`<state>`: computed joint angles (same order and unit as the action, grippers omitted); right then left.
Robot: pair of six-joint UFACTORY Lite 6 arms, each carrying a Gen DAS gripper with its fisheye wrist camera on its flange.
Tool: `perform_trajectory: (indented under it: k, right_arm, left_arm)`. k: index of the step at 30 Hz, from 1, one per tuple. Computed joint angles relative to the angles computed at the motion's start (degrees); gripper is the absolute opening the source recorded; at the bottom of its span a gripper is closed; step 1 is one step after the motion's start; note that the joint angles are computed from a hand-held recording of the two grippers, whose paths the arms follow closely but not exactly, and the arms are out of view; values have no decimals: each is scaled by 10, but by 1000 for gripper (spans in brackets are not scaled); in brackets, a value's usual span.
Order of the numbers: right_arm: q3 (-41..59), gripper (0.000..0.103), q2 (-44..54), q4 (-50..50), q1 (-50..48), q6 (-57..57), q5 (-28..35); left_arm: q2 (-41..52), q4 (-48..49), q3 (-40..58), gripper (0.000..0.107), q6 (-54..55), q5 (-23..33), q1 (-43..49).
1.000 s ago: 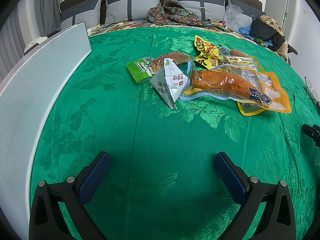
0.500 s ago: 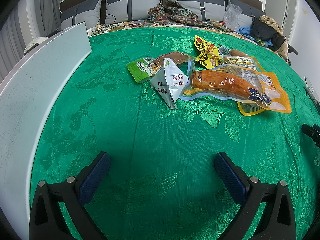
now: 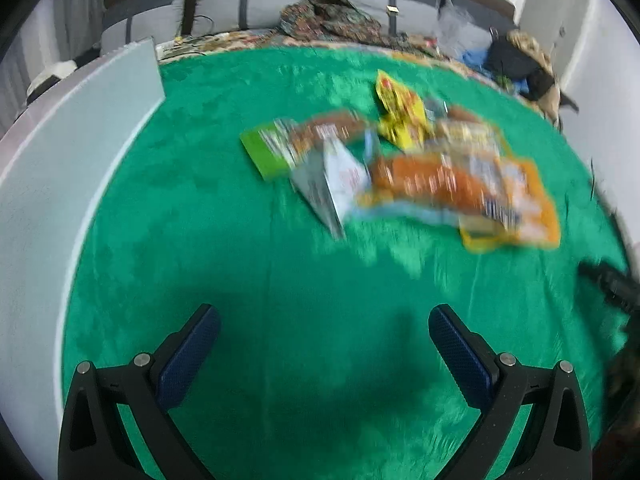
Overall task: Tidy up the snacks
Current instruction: 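Lower the left gripper onto the green-and-brown squid pack and grasp it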
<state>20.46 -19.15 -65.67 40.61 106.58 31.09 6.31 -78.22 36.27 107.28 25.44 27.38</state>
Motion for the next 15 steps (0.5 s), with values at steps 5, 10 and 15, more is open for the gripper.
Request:
perform_trajectory:
  k: [5,10,15]
  right_arm:
    - [2,88,4,-2,0,2,0]
    - [2,88,4,-2,0,3,0]
    - [3,87,5,-4,0,4,-1]
  left_arm:
    - [81,157,186,103,-225,40,-28]
    - [200,305,389,103,-385,67,-79]
    - [322,478,564,102,-514,102,-143]
